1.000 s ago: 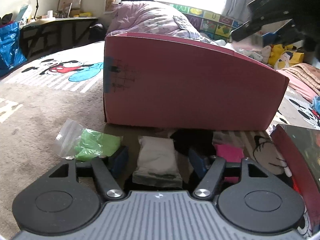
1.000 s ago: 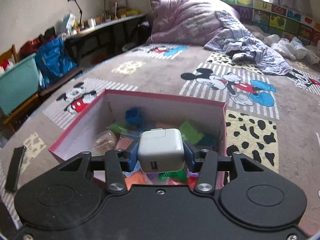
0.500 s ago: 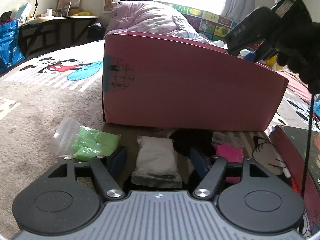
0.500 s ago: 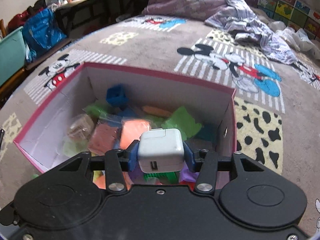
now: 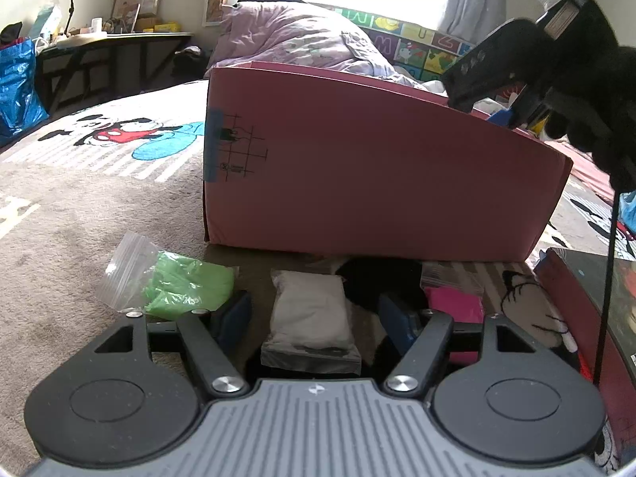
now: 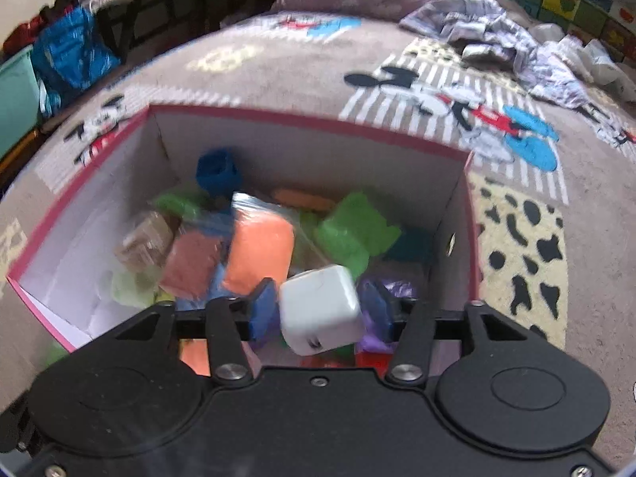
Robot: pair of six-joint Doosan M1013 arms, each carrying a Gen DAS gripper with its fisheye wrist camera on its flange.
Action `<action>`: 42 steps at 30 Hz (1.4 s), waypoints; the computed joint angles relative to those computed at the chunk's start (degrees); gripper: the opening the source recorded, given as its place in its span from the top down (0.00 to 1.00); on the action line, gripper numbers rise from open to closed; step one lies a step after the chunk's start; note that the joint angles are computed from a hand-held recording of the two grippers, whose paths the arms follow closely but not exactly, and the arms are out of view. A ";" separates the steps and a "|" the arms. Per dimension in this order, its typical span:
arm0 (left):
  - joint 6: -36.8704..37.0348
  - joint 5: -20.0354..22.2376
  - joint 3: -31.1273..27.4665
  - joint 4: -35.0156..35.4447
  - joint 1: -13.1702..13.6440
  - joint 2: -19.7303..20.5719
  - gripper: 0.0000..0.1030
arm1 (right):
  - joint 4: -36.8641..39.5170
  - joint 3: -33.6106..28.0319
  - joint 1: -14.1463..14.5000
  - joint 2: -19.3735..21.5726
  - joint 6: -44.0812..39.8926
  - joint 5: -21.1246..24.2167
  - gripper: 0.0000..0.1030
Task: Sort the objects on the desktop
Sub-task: 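Open the right tool to drop the white charger into the box, then grasp the white clay bag with left tool while right tool grasps pink clay bag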
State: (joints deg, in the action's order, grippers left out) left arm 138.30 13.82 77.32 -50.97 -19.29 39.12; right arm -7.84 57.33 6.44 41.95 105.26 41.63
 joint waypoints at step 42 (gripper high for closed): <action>-1.67 0.70 0.35 5.08 0.23 -0.83 0.64 | -17.71 30.08 4.90 -11.19 32.34 -31.13 0.40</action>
State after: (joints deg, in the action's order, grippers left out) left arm 136.64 14.52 77.68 -45.89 -19.06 38.29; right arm -25.55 87.41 11.35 30.76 137.60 10.50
